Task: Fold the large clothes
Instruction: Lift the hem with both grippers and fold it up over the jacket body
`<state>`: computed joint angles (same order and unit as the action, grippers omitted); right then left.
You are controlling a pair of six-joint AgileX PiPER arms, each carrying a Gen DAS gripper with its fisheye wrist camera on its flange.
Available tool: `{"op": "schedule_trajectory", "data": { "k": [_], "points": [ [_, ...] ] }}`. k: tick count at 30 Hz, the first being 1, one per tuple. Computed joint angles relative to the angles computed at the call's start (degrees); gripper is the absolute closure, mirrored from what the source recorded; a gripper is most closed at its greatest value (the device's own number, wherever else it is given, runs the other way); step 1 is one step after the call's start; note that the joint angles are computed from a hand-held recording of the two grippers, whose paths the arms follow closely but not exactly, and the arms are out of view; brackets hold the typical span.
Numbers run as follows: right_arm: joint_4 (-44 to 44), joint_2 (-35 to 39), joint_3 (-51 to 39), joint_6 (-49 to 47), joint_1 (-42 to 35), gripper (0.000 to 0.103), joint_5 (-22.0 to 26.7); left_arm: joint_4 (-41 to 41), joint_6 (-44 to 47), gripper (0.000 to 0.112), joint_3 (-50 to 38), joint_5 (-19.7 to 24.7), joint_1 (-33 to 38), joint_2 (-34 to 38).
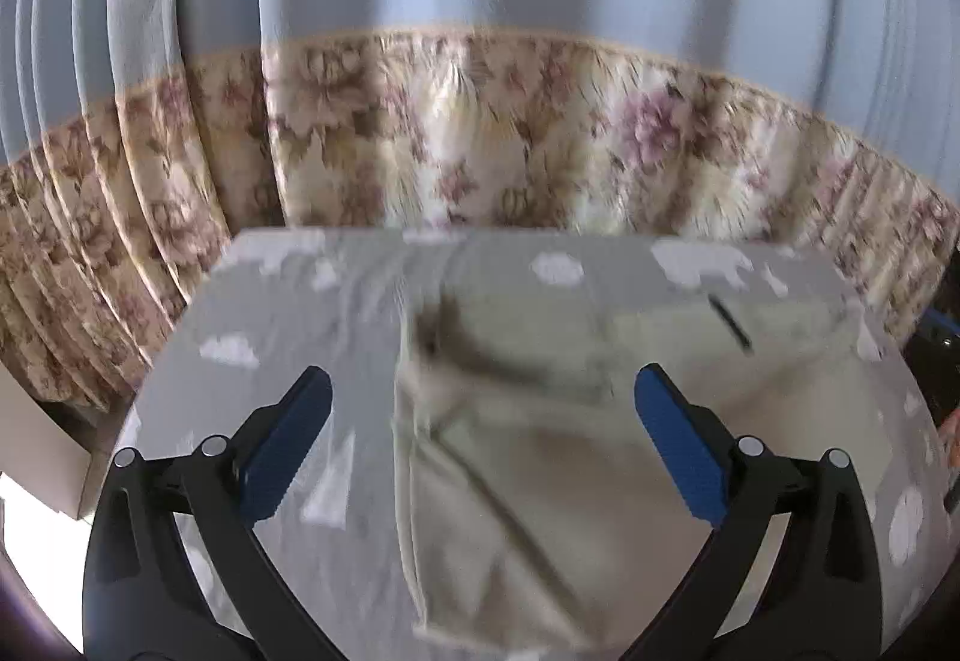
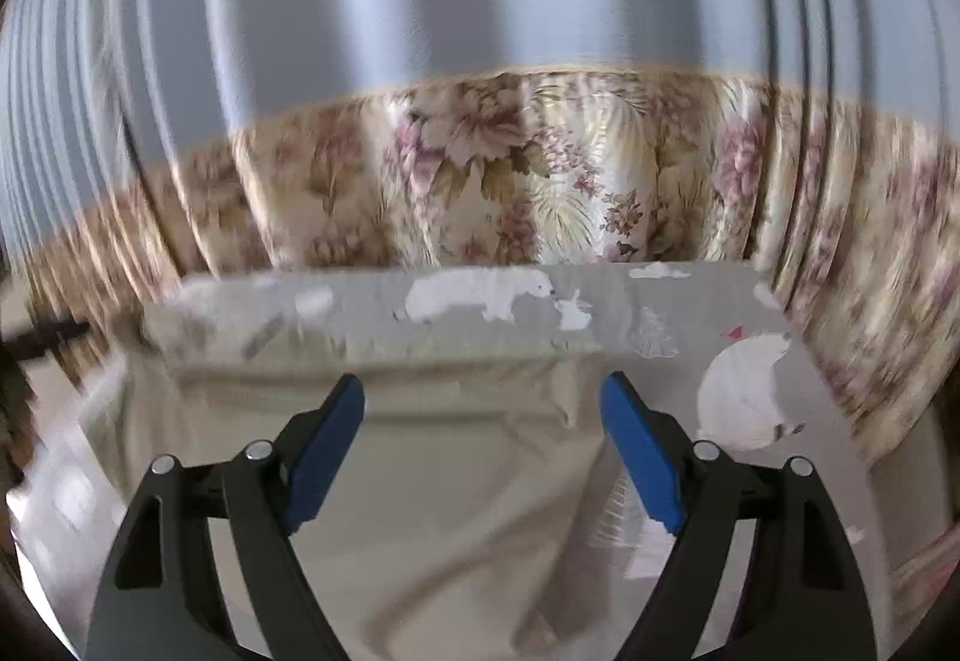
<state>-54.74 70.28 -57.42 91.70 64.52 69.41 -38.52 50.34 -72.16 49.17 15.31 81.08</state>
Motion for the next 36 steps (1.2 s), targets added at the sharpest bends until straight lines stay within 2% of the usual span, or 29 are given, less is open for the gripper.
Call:
{"op": "schedule_trajectory", "data": {
  "k": [1,3,5,7,9,11,13,15,17,18,20,21,22,23,24,25,27,29,31,32,33,34,35,36],
  "points": [
    [1.01,0.97,-0.08,-1.65,-0.03,0.021,-0.69,-0.43,2.24,0.013,2.23,-0.02,0.29,-0.46],
    [4.75,3.67,0.05,-5.65,-2.63,0.021,-5.34,1.78,4.43,0.021,5.1,-1.01,-1.56,0.11],
    [6.64,7.34,-0.69,-8.33,-5.72,0.024,-8.94,5.83,2.63,0.048,5.82,-2.61,-5.32,2.15],
    [8.23,10.63,-2.76,-12.14,-9.15,0.042,-11.55,8.19,-0.4,0.063,3.16,-2.49,-8.54,6.24],
    [14.57,14.41,-6.18,-19.84,-15.98,0.07,-16.0,12.12,-6.13,0.071,-1.28,-2.96,-11.28,10.72],
    [18.32,18.15,-10.28,-25.28,-21.18,0.077,-17.71,17.37,-12.96,0.08,-8.76,-1.68,-14.14,16.01],
    [20.22,22.26,-15.42,-29.49,-24.68,0.084,-15.57,21.35,-19.26,0.089,-15.59,0.72,-15.36,20.54],
    [21.54,25.42,-18.7,-32.07,-27.48,0.087,-13.35,27.28,-25.94,0.089,-24.11,3.58,-16.91,26.37],
    [26.25,26.81,-19.65,-34.78,-31.8,0.087,-14.61,34.53,-32.37,0.09,-30.5,5.26,-18.17,31.44],
    [27.05,26.53,-19.44,-34.7,-32.85,0.087,-14.78,36.02,-34.17,0.09,-34.65,7.87,-17.92,34.38],
    [25.38,22.4,-16.27,-31.89,-32.5,0.087,-16.28,34.78,-35.25,0.09,-39.56,12.23,-15.73,36.69],
    [24.54,20.13,-14.43,-30.36,-32.02,0.085,-17.36,32.41,-34.32,0.089,-39.32,12.62,-14.08,35.85],
    [23.58,15.77,-10.78,-28.09,-31.03,0.08,-19.27,31.12,-33.02,0.076,-36.97,11.38,-12.9,33.94],
    [22.54,13.2,-8.47,-26.03,-30.16,0.06,-19.89,31.07,-31.8,0.048,-32.32,8.76,-12.11,30.46],
    [20.2,9.77,-5.3,-21.67,-27.81,0.042,-19.13,30.86,-30.99,0.035,-28.17,6.07,-11.67,27.57],
    [18.58,7.92,-3.32,-18.83,-26.23,0.039,-18.38,29.38,-28.99,0.02,-22.77,2.85,-10.74,23.79],
    [14.63,2.18,3.17,-9.18,-20.3,0.037,-14.77,25.53,-23.6,0.018,-14.64,-0.44,-8.55,18.15],
    [13.89,-2.45,9.4,-0.25,-16.47,0.037,-12.86,21.36,-18.87,0.018,-8.84,-1.19,-5.65,14.81],
    [17.26,-5.91,14.87,3.15,-17.13,0.037,-16.79,15.81,-14.51,0.022,-6.01,2.31,-2.46,14.32],
    [18.93,-7.44,18.06,4.01,-18.34,0.038,-21.54,12.09,-11.93,0.035,-5.6,4.74,-0.9,14.85],
    [19.4,-8.67,20.62,4.63,-19.6,0.057,-26.59,9.34,-10.09,0.043,-5.8,6.38,0.05,15.62],
    [19.19,-9.93,22.7,5.34,-20.34,0.077,-31.96,7.25,-8.59,0.061,-6.15,8.13,0.54,16.19],
    [18.18,-10.25,23.12,6.18,-20.24,0.101,-35.04,5.77,-7.62,0.081,-7.05,10.06,0.64,16.84],
    [16.47,-10.01,22.5,7.08,-19.21,0.101,-35.83,5.82,-7.99,0.085,-7.69,10.69,0.16,16.84]
  ]
}}
